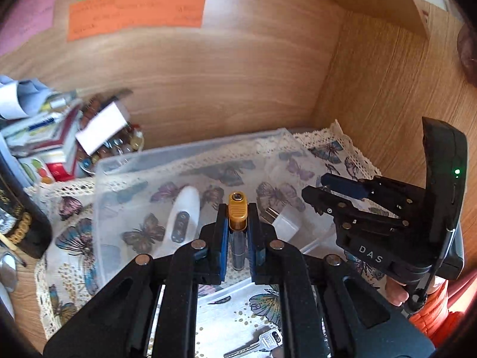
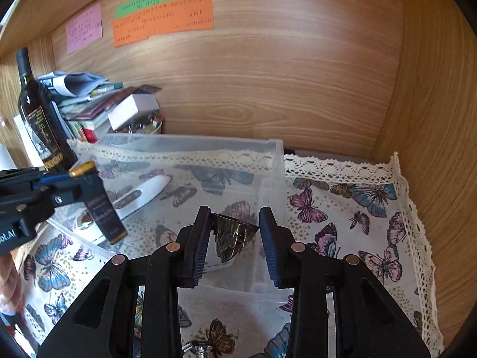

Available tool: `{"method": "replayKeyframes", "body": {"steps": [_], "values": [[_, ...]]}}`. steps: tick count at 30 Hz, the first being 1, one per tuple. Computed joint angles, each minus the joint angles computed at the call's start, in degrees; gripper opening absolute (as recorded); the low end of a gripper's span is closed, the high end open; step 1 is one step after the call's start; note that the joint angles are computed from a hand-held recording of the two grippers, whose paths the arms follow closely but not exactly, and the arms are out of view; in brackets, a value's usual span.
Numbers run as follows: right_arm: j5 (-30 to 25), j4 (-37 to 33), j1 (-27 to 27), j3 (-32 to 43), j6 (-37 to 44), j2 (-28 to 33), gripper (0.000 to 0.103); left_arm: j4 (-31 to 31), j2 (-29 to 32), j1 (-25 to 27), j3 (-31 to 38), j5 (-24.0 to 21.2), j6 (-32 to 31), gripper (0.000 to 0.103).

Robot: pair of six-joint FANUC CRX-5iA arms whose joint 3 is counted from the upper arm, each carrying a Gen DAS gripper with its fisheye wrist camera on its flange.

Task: Organize rigid objects
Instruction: 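Carry both held items into the clear box and open both tools, then grasp the keys with the left tool while the right tool grasps the silver cylinder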

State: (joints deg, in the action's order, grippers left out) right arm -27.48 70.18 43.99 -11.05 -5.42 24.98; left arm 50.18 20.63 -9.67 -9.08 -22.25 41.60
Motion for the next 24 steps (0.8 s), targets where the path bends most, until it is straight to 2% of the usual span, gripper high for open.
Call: {"method": "replayKeyframes", "body": {"steps": [3, 6, 10, 13, 15, 20, 24], "values": [[-0.5, -2.1, 0.4, 1.0, 2.4, 0.7, 0.031, -3.3, 1.3, 0.8, 2.0, -2.6, 3.5, 0.010], [-0.8, -4.0, 0.7, 1.8, 4.4, 1.2, 0.031, -9.2, 2.6, 1.5, 4.6, -4.3, 9.9, 0.010], [-1.0, -5.7, 0.9, 2.4, 6.2, 1.5, 0.031, -16.9, 3.0, 1.9, 6.6, -4.0, 17.7, 0.011], [-1.3, -5.3, 1.0, 2.5, 6.0, 1.5, 0.031, -23.5, 3.0, 2.2, 8.3, -4.1, 23.9, 0.016], [-1.2, -4.8, 0.9, 2.1, 5.5, 1.2, 0.031, -27.5, 2.6, 2.5, 8.9, -4.0, 27.6, 0.029], [-1.3, -1.0, 0.8, 0.4, 2.0, -0.1, 0.043, -35.5, 1.5, 2.8, 9.7, -3.4, 35.0, 0.041], [-1.1, 2.9, 0.7, -1.5, -1.4, -1.7, 0.048, -42.1, -0.5, 2.4, 9.2, -1.7, 40.6, 0.062]]}}
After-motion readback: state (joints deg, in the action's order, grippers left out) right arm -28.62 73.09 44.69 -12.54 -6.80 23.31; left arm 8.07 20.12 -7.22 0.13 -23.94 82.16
